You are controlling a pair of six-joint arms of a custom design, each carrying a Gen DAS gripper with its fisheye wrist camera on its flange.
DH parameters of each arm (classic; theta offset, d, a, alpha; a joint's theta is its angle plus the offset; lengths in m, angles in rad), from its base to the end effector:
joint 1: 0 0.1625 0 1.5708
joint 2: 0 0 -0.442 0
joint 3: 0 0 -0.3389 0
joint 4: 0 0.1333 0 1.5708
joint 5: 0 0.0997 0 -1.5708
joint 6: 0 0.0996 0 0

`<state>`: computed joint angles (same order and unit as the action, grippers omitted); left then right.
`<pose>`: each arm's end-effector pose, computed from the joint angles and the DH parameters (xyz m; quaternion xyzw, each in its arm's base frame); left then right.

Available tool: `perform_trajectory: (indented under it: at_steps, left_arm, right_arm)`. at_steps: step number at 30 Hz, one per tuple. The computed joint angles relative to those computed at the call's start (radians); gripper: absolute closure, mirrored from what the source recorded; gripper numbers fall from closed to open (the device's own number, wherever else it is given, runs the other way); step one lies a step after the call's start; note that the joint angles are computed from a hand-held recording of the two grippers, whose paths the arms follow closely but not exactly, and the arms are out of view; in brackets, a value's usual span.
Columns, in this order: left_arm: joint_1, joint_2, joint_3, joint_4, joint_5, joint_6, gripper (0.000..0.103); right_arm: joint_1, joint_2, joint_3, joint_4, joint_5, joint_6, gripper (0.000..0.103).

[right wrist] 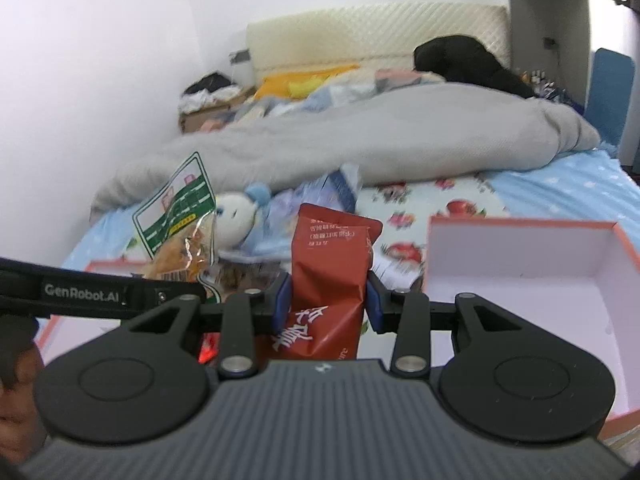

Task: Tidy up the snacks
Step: 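Carry both snacks into the pink box and open both tools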

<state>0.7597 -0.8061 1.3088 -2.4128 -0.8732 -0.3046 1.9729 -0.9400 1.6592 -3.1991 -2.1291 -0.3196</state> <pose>-0.3879 -0.6406 0.2794 0.1762 0.9112 -0.3129 0.2018 0.3260 -0.5607 0.3229 0.1918 -0.8508 0.4319 0.2299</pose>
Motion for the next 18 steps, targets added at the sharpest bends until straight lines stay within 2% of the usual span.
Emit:
perform_trajectory:
  at_steps: [9, 14, 18]
  left_arm:
    - [-0.022, 0.131, -0.231, 0.047, -0.059, 0.093, 0.042]
    - [-0.012, 0.255, -0.412, 0.128, -0.124, 0.153, 0.042]
    - [0.005, 0.382, -0.596, 0.264, -0.178, 0.171, 0.042]
  right_arm:
    - [-0.019, -0.027, -0.066, -0.041, -0.004, -0.076, 0.062]
    - [-0.058, -0.031, -0.088, -0.078, -0.024, -0.108, 0.062]
    - [-0.109, -0.029, -0.100, -0.072, -0.058, -0.047, 0.062]
